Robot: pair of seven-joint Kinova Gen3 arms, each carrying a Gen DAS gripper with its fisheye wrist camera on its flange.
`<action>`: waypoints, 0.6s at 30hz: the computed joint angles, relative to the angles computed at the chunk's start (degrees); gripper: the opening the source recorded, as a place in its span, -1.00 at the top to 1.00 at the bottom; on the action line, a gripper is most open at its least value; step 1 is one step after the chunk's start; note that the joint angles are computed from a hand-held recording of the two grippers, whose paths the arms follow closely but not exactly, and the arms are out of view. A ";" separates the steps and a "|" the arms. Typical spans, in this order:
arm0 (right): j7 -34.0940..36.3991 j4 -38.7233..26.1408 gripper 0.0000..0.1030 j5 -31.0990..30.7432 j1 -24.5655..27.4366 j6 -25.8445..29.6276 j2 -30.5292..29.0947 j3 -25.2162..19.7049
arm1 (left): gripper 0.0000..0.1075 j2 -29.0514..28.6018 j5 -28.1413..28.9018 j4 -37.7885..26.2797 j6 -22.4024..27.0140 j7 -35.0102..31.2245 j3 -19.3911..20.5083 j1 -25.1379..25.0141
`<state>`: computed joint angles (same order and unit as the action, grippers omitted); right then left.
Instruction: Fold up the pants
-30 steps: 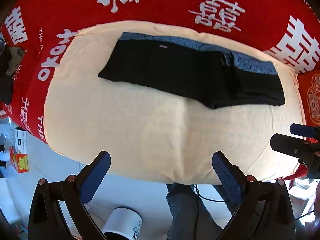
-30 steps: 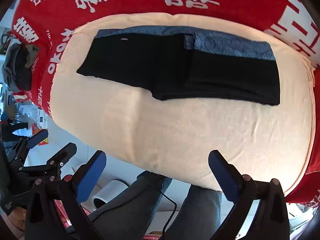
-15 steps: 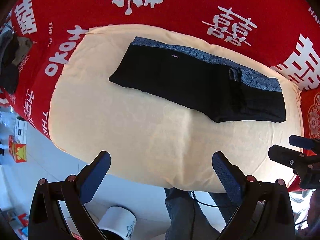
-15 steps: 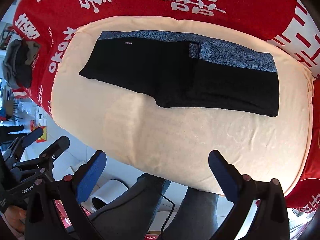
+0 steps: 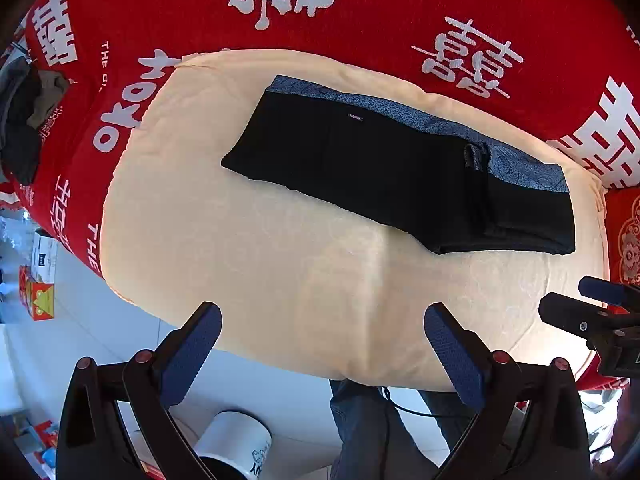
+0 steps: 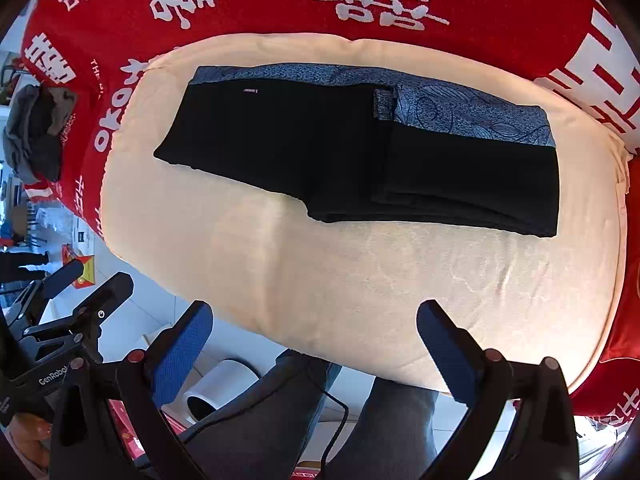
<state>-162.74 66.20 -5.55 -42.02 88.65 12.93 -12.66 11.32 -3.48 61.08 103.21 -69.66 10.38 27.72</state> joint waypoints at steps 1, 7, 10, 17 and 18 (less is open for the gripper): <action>-0.03 0.07 -0.98 -0.09 0.04 0.04 0.00 0.01 | -0.89 0.02 -0.03 -0.02 0.03 0.03 0.01 0.04; 0.34 1.05 -0.98 -0.77 0.71 -0.69 -0.29 0.07 | -0.89 0.12 -0.28 -0.01 0.11 0.31 -0.04 0.18; 0.47 1.17 -0.98 -0.75 0.81 -0.73 -0.34 0.04 | -0.89 0.04 -0.49 0.18 0.02 0.33 -0.18 0.02; -0.13 1.28 -0.98 -0.34 0.66 -0.73 -0.57 0.03 | -0.89 -0.26 -0.63 0.07 -0.22 1.01 -0.54 -0.75; -0.43 1.31 -0.98 -0.17 0.55 -0.74 -0.68 0.02 | -0.89 -0.24 -0.73 -0.10 -0.21 1.11 -0.56 -0.84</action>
<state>-163.17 67.51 -5.72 -41.47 87.90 12.24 -12.64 11.08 -4.21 60.99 103.00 -68.56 9.82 26.89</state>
